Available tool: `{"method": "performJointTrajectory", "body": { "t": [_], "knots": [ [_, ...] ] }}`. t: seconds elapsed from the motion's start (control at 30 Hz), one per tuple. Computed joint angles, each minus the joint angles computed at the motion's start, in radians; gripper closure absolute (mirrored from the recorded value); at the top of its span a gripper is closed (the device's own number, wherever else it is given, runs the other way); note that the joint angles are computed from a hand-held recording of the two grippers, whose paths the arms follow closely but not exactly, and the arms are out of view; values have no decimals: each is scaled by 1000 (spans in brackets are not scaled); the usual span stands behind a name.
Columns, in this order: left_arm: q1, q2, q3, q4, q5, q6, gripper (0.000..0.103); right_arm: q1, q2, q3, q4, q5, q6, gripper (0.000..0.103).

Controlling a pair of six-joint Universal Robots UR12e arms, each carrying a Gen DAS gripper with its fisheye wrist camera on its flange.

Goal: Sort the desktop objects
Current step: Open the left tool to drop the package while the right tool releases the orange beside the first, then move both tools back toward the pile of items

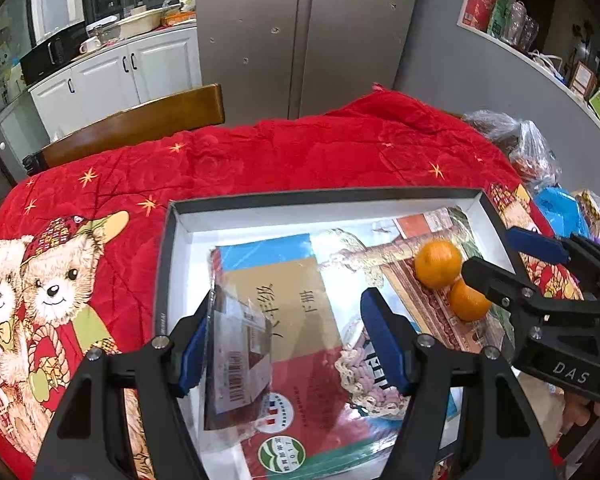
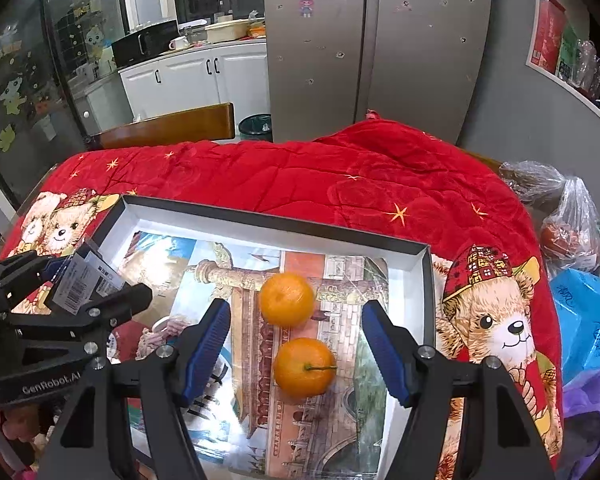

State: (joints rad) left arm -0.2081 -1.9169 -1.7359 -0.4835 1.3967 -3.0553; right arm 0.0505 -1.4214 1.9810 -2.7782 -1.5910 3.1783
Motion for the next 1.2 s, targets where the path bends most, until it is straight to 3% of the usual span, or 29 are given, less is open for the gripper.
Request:
{"method": "performJointTrajectory", "body": {
  "t": [0.8,1.0,1.07,1.1,1.2],
  "knots": [
    [3,45,-22,20,-21,11,32,-8,-41,25,-51,55,3,33],
    [3,93,-53,35,-25,14,32,-3,-73,43,-88,59,1,33],
    [5,124,-81,68,-39,20,28,4,-84,48,-107,45,-1,33],
    [6,136,-91,79,-38,18,22,6,-94,54,-116,45,2,33],
    [12,186,-131,109,-41,10,20,12,-122,73,-135,52,7,29]
  ]
}}
